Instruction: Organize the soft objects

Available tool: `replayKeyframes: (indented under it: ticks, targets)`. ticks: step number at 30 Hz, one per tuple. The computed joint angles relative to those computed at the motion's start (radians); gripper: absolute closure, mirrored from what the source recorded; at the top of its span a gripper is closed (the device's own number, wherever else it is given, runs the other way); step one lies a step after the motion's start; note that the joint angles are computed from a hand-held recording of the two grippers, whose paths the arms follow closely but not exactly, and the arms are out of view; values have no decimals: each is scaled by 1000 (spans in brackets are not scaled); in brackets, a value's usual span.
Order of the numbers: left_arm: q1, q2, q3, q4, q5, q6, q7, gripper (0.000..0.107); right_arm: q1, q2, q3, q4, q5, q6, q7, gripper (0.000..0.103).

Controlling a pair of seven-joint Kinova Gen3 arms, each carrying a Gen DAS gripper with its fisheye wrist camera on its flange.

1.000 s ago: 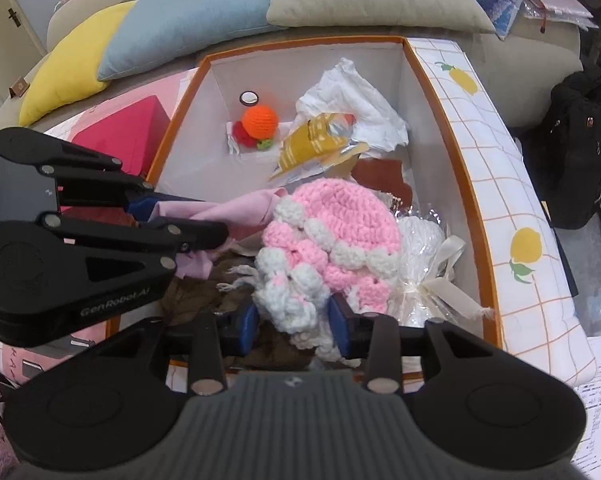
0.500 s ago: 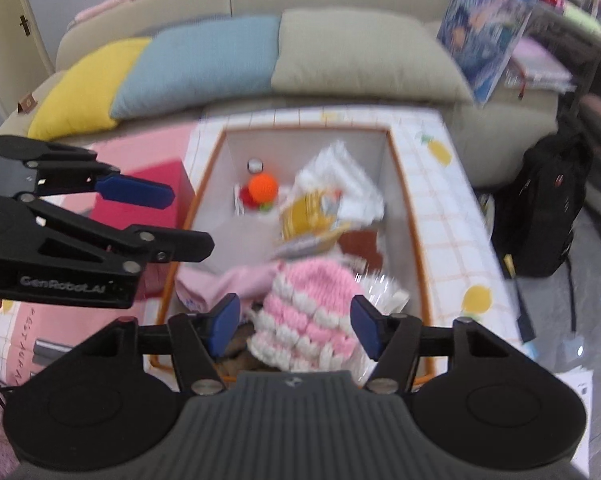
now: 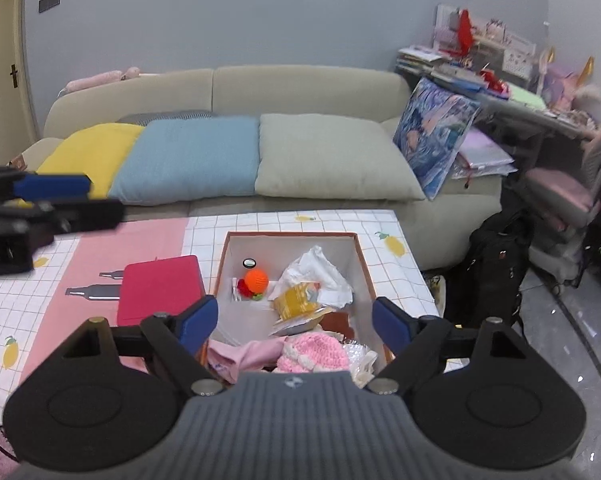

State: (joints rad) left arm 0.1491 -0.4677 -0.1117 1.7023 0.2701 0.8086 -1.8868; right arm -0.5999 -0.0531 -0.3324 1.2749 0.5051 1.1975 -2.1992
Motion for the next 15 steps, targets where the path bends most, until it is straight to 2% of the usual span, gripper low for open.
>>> replayKeyframes:
  ticks: [2,5,10,12,15]
  targets:
    - [-31,-45,22,40,-17,-46,25,35,-18,-10,-28,13,43,11,-36,16]
    - [-109,-110,99,116,-79,-136,97,34,-48,-16,-69,28,101,39,-77,16]
    - [-154,-130,141,146,-130,-111,216,34,-82,-18,-93,51,109,44,-120,14]
    - [-160,-129,156,158,-157,-96,238,29,-95,-7,-99,51,112,62,-146,14]
    - [-240,-149,227,184,-224,-77,312,22,-125,16,-97,49,111,103,-174,13]
